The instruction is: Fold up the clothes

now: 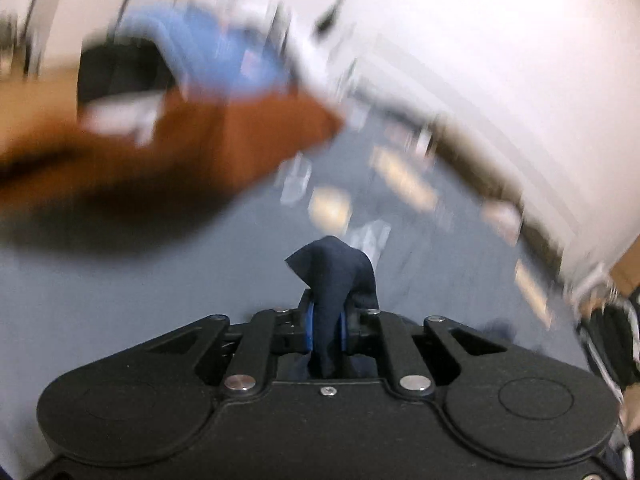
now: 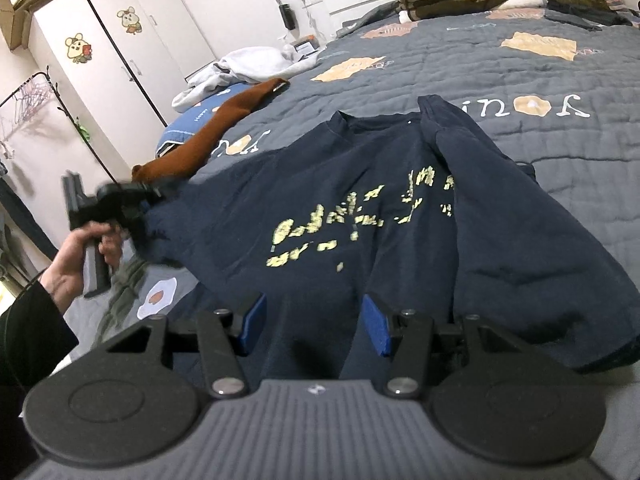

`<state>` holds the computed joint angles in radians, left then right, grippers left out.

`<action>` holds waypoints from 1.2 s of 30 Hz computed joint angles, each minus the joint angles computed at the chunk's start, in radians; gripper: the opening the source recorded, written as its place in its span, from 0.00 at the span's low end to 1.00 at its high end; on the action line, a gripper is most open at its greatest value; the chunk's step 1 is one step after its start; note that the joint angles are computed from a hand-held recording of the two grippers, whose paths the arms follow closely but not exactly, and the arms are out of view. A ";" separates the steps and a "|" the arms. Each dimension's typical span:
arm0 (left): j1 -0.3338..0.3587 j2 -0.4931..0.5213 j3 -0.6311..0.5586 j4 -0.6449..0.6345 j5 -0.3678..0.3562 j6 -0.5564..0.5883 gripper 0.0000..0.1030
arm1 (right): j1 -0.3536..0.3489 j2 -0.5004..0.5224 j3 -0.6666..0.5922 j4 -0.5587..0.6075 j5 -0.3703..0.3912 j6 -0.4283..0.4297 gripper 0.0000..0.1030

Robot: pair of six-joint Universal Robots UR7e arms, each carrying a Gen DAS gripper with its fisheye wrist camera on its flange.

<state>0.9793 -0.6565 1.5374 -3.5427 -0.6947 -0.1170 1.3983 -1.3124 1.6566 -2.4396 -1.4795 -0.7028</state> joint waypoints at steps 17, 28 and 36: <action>-0.108 0.047 -0.043 -0.059 0.319 0.092 0.48 | -0.036 -0.024 -0.032 -0.092 0.071 0.065 0.51; -0.276 0.046 0.075 0.199 0.015 -0.111 0.60 | -0.071 -0.050 -0.079 -0.137 0.069 0.083 0.55; -0.334 0.121 0.081 0.248 -0.129 -0.204 0.62 | -0.081 -0.061 -0.081 -0.087 0.007 -0.012 0.57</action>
<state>0.6452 -0.5356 1.6189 -3.2948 -0.8238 -0.3205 1.3178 -1.3738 1.5757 -2.5261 -1.4723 -0.7149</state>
